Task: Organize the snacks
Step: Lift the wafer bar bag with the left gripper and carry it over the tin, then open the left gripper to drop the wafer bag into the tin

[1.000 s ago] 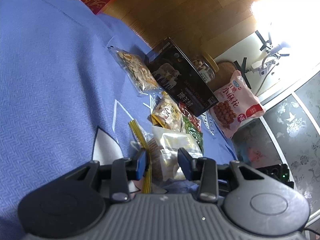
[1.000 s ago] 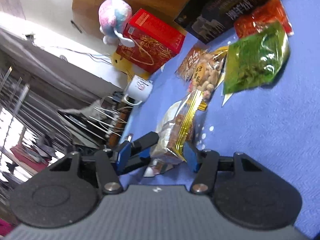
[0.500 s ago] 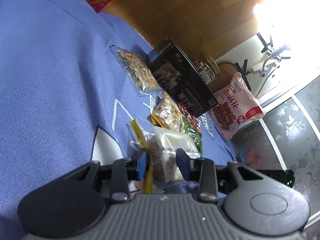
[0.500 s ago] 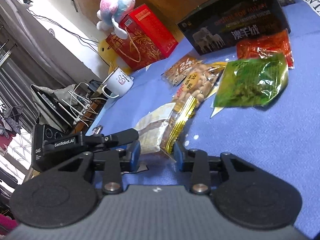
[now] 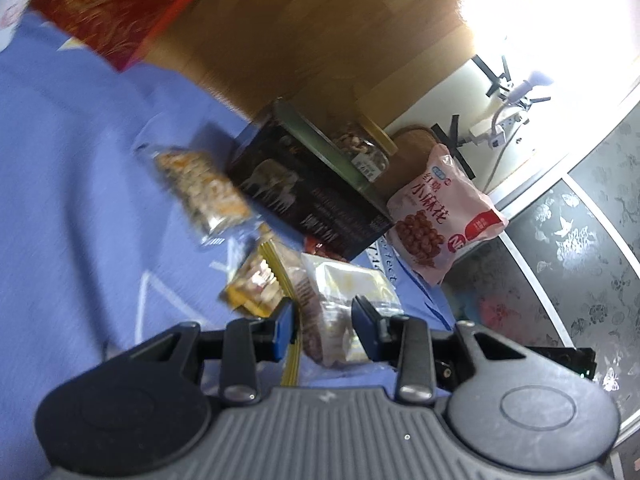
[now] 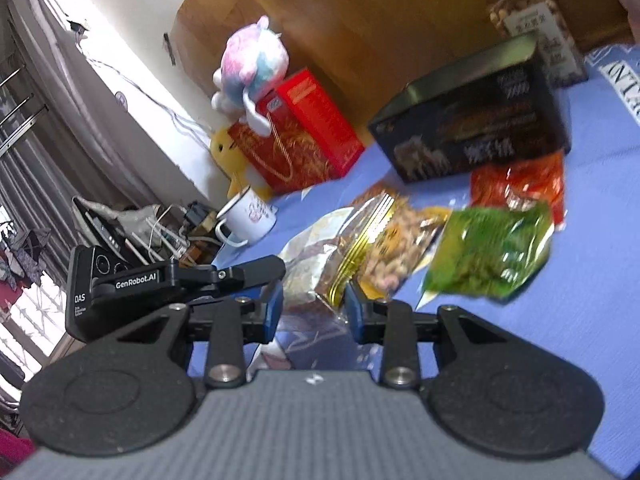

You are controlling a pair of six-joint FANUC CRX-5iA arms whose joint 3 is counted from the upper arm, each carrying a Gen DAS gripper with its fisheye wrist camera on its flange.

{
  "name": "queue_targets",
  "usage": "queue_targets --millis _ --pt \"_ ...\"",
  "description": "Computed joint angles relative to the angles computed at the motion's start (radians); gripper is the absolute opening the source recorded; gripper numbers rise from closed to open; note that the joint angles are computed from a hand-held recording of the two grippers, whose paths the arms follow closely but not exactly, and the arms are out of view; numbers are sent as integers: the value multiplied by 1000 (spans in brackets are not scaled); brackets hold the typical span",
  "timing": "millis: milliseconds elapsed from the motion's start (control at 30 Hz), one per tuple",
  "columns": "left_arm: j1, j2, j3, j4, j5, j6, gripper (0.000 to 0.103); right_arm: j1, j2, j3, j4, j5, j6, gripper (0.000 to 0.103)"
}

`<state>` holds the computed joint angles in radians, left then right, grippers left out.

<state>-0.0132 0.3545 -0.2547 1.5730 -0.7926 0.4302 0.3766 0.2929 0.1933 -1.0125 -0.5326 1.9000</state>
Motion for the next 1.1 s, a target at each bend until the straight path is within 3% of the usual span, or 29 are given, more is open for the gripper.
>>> queue_targets --millis 433,800,967,1100 --pt "-54 173 347 -113 50 75 33 -43 67 130 63 64 -1 37" --pt "-51 423 782 -326 49 303 33 -71 243 366 202 49 -82 37" --pt "-35 539 977 -468 2 454 33 -66 322 447 300 33 -150 37" --pt "-29 592 1066 -544 -19 530 36 -56 361 478 369 26 -204 40"
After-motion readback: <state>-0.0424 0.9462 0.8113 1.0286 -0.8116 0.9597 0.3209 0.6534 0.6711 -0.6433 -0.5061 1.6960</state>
